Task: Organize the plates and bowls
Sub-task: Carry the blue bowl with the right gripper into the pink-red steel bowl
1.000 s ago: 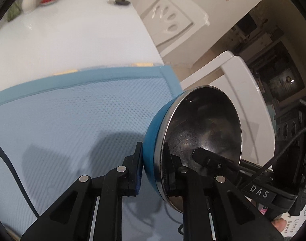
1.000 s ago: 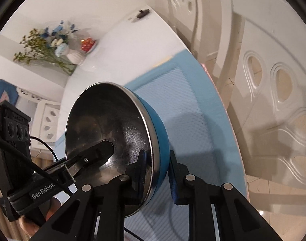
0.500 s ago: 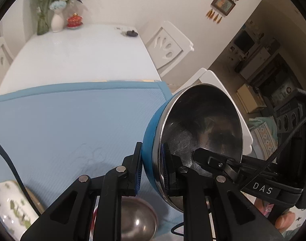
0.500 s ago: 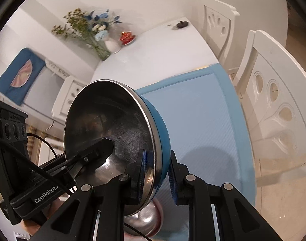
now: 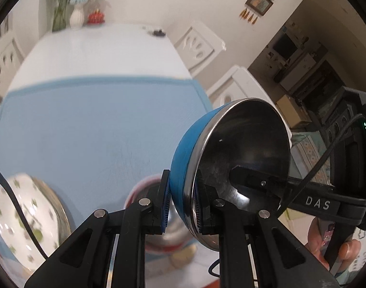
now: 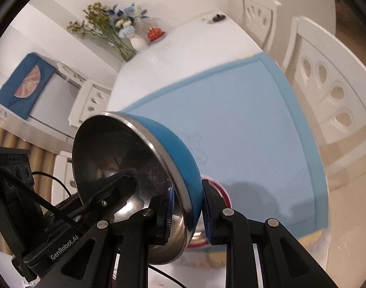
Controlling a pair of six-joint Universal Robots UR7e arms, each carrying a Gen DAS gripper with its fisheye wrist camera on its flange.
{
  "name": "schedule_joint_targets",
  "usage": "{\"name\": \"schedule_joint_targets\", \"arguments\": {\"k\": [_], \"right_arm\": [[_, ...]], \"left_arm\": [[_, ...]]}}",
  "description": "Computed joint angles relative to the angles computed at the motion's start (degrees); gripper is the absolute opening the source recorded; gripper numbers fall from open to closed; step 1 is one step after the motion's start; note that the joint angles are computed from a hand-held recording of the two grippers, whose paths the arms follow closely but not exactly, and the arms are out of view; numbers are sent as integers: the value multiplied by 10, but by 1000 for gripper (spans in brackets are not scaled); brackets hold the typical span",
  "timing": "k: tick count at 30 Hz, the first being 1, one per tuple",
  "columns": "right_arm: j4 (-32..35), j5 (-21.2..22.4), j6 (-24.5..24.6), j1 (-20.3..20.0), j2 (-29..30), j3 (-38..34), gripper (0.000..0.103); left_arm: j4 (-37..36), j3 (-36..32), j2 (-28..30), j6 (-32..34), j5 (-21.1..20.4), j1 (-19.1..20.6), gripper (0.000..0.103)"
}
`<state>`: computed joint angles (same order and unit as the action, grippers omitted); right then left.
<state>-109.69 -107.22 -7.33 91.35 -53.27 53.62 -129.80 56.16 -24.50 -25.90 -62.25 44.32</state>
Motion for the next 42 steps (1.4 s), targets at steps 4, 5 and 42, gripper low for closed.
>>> {"name": "schedule_joint_targets", "arguments": {"k": [4, 5, 42], "right_arm": [[-3, -25, 22, -4, -14, 48, 21], [2, -31, 27, -6, -15, 55, 21], [98, -22, 50, -41, 30, 31, 22]], "left_arm": [[-9, 50, -17, -28, -29, 9, 14], [-9, 59, -19, -35, -37, 12, 14], [46, 61, 0, -96, -26, 33, 19]]}}
